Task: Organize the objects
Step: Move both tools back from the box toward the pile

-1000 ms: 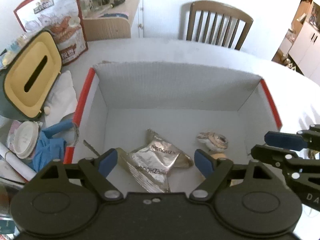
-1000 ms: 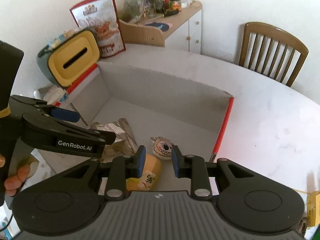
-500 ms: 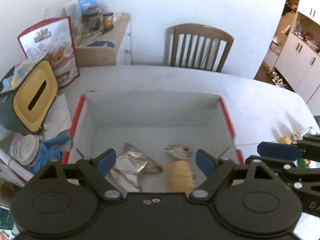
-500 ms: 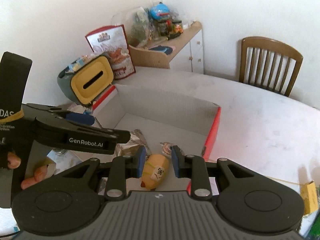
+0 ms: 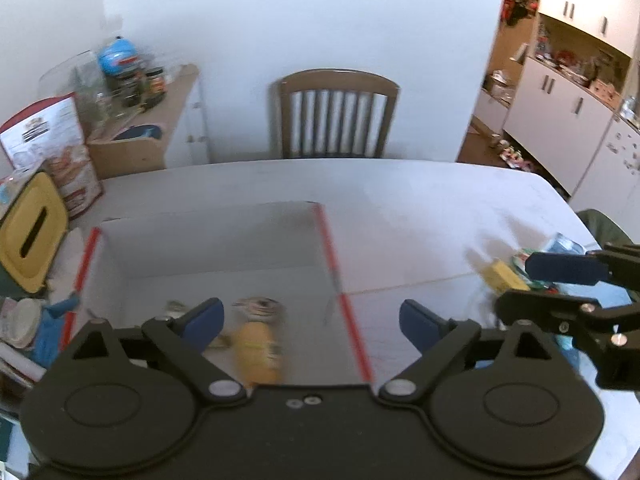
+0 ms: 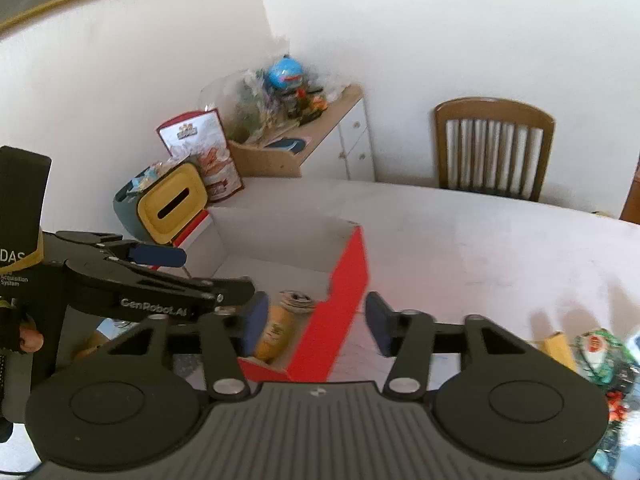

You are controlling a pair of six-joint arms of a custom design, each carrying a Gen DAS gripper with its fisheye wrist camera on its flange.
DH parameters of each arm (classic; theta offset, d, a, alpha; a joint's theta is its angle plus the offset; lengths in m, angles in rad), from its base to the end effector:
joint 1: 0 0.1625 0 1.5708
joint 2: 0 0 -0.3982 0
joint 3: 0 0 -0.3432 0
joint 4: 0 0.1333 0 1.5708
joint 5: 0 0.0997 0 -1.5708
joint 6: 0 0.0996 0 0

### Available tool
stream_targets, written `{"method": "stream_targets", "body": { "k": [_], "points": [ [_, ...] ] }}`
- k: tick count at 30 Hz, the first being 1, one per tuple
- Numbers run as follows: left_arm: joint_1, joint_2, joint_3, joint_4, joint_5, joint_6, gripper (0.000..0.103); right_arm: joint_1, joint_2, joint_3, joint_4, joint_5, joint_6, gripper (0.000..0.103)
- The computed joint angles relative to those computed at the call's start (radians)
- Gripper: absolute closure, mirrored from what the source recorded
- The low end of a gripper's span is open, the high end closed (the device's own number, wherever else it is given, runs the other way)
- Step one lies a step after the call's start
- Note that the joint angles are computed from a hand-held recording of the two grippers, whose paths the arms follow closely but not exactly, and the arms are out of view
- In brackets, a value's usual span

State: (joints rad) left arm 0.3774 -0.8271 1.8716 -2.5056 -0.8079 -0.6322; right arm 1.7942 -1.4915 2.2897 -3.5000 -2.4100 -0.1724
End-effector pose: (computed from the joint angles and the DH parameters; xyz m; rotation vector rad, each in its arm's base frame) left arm -0.4212 -0.3844 0.0763 0.7454 2.3875 -0.7096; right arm 0.1405 -0.3513 0.3756 -0.1632 -2.0882 1.3016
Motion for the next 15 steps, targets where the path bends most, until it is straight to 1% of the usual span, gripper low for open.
{"method": "stream_targets", "body": {
  "k": [3,5,6,11,15],
  "points": [
    [-0.029,0.036,-0.014,-0.012,-0.012,-0.003,0.005,0.000,-0.080,0.073,0.001,-0.007,0.015,0.047],
    [-0.044,0.058,-0.022,-0.026,-0.021,-0.002,0.003,-0.007,-0.137,0.119,0.005,-0.016,0.033,0.043],
    [-0.053,0.073,-0.031,-0.030,-0.026,-0.004,0.002,-0.010,-0.157,0.138,-0.001,-0.019,0.036,0.043],
    [-0.080,0.137,-0.068,-0.065,-0.048,0.008,0.001,-0.046,-0.304,0.238,0.020,-0.021,0.066,0.037],
    [-0.098,0.192,-0.103,-0.077,-0.068,0.008,0.001,-0.087,-0.425,0.304,0.063,-0.010,0.076,0.035]
  ]
}}
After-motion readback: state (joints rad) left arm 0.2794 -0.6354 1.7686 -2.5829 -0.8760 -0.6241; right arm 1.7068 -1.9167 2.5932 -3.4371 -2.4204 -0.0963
